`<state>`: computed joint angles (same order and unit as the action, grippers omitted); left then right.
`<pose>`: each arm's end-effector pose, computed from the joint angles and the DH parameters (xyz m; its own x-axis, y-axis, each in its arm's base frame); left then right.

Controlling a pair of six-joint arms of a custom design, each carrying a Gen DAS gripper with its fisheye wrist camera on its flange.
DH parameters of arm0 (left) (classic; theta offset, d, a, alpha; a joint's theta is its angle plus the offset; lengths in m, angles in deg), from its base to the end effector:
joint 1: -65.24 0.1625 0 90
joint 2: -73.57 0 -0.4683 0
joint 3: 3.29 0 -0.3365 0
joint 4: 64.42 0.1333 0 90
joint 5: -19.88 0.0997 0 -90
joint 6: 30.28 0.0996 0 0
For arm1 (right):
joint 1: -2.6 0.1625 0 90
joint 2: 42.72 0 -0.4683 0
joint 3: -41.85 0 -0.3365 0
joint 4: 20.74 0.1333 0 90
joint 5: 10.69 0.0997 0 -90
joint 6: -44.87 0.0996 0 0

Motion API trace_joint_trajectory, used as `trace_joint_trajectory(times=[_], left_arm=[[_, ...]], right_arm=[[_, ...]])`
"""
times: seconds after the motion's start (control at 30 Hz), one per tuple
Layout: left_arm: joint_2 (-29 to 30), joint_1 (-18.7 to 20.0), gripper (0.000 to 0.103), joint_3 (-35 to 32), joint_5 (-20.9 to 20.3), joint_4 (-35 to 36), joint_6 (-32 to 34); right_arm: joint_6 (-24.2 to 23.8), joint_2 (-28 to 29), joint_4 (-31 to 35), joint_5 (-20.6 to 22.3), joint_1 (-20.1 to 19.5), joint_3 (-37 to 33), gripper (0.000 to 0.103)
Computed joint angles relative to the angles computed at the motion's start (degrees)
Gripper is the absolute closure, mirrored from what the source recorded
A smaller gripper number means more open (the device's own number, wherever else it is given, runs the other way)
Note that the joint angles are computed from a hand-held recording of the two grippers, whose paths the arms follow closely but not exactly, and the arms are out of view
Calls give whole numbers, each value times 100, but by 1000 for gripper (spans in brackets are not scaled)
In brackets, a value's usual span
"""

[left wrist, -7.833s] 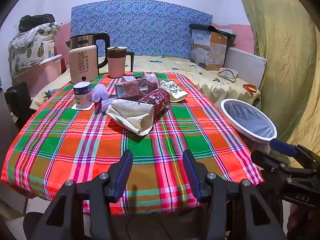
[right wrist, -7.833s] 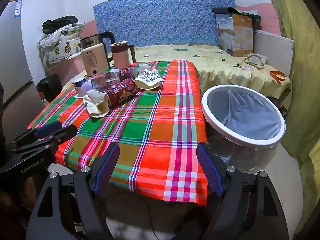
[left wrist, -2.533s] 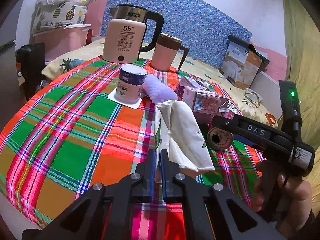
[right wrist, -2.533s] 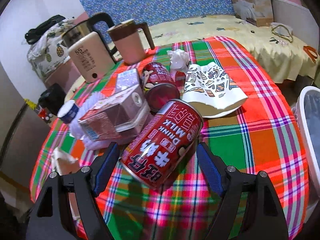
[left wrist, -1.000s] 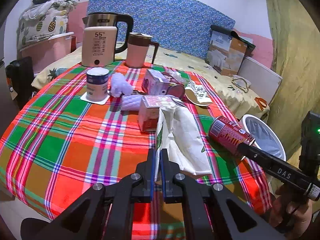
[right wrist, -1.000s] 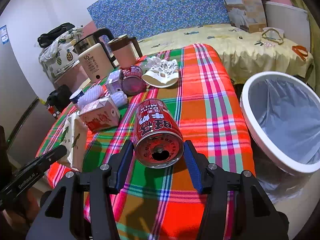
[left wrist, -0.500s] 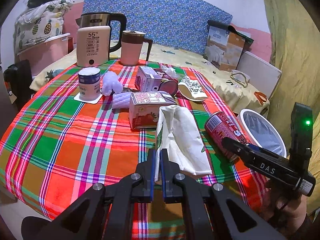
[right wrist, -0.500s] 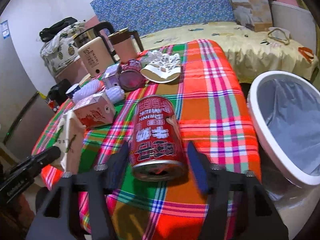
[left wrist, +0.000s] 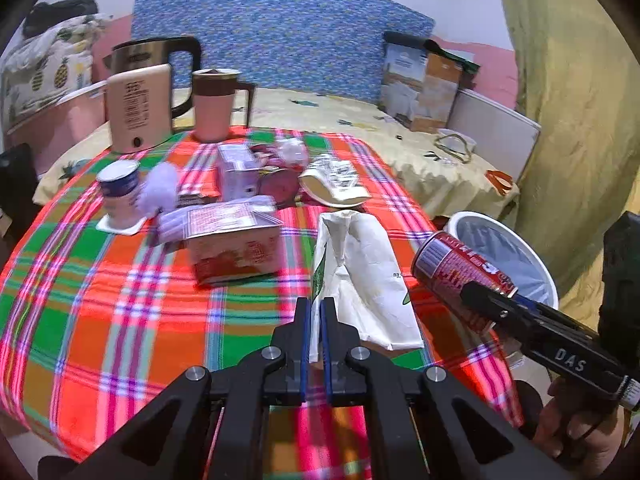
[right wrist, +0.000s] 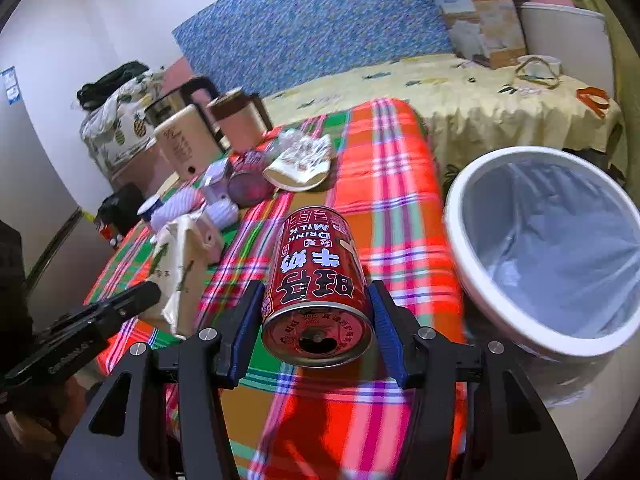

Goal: Collect trash
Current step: 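Lift the tissue pack and milk can and carry both over the trash bin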

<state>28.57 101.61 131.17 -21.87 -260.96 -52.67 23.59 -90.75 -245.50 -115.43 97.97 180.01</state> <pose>-0.2385 -0.4335 0.1230 -0.8214 0.1597 -0.5475 0.4941 0.6788 -0.5432 0.1497 -0.4389 0.1757 -0.8886 -0.1757 0.4237 -0.4176 0.6920 -0.5889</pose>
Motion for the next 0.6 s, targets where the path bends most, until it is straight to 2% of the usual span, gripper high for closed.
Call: trace_joint_trajectory(times=[0.17,0.6], left_arm=[[219,-17,98,-401,-226,55,386],[1047,11,98,-1779,-1089,534,1232]], right_arm=[[-6,-246,-295,-98,-95,118,48],[152,-625,-761,-744,-469,287,48]])
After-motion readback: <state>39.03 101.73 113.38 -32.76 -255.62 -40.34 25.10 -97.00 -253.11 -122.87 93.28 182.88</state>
